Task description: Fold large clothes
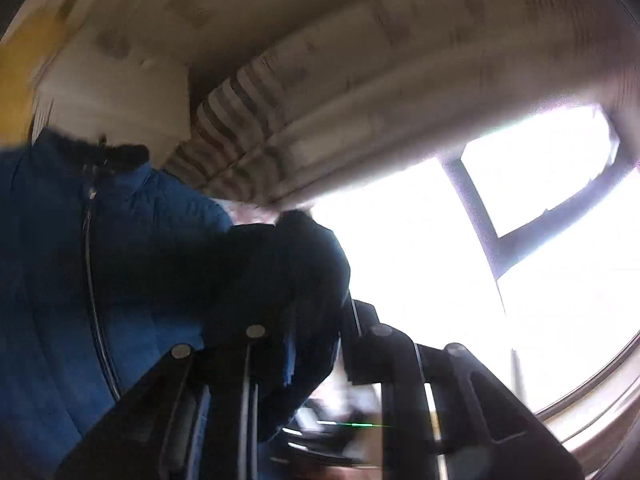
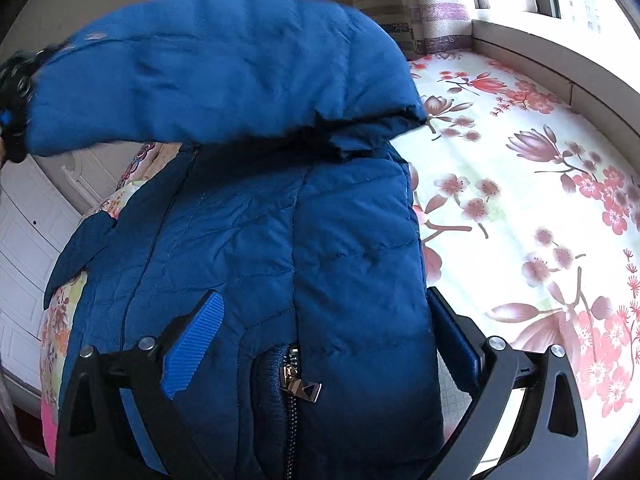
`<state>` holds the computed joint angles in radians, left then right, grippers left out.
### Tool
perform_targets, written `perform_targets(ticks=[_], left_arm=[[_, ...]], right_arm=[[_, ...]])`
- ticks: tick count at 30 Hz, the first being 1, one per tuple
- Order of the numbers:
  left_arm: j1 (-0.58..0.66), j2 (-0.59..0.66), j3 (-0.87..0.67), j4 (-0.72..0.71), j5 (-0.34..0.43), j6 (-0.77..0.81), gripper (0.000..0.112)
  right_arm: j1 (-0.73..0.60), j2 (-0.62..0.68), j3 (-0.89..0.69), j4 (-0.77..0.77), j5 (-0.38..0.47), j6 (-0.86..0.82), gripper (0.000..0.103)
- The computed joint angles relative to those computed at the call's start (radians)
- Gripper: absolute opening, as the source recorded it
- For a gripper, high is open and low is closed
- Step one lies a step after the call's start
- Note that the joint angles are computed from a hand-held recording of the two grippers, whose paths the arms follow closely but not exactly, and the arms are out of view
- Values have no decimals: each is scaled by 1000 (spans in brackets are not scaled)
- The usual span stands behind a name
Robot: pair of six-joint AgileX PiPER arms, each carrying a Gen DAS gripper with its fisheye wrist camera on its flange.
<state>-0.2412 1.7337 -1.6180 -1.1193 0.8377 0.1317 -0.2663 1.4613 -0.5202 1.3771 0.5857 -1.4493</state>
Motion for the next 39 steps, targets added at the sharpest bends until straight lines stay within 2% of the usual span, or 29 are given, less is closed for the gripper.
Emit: perform_targets(ticks=[1,2,5,7,8,9,11,13,14,15,17,19,21,23,25,26,27,29,31,34,36,37,38,39], left_arm=[[60,-42,50,-51,27,22,18],[95,-44,60,-90,18,46,18],[250,-108,244,-204,64,102,20],[320,-144,361,-178,36,124,28],[349,-150,417,-150,23,132,42],[371,-149,464,-107,7,133,47],[393,-159,554,-30,-73,121,47],[448,-156,649,-103,-91,222,47],[475,-149,694,-192,-79,312,53],[504,-140,735,-260,-58,375,72],[521,-136,780,-314,-64,421,91],[529,-136,798,-341,-42,471,92],[501,-140,793,-319,-59,493,94],[441,-139,756,-202,-131,422,94],[376,-166,765,-84,-220,358,88],[336,-163,744,14,-253,277,68],[294,-151,728,97,-287,210,28],[262,-142,728,143,-308,167,13],[242,-197,768,88,-365,240,11],[280,-324,810,82,-377,220,10],[281,-357,804,129,-402,145,10],[281,-360,800,152,-393,135,10],[295,-357,785,193,-345,124,12],[282,-333,758,274,-302,76,20]], right_arm=[[1,0,0,-1,-2,0,96],[2,1,0,0,-5,-1,96],[2,1,-1,0,-6,-3,96],[4,2,-1,0,-8,-3,96],[5,2,-2,-1,-10,-2,96],[8,1,-2,-3,-14,-2,96],[17,-2,-1,-5,-24,2,97],[22,-3,-1,-6,-31,4,97],[25,-3,-1,-6,-34,5,97],[28,-3,-1,-6,-37,5,97],[34,-2,-3,-6,-44,7,97],[43,-3,-2,-5,-52,9,98],[46,-3,-3,-3,-56,9,98],[48,-3,-2,-1,-56,9,98],[49,-3,-2,0,-58,8,98],[49,-4,-1,0,-58,8,98],[49,-3,-2,1,-58,7,98],[50,-4,-1,1,-58,7,98],[48,-4,0,3,-56,5,98],[52,-5,0,4,-58,8,98],[52,-4,0,4,-59,6,98],[53,-3,-2,3,-60,6,98],[51,-2,-2,4,-58,4,98],[47,1,-3,6,-54,-1,98]])
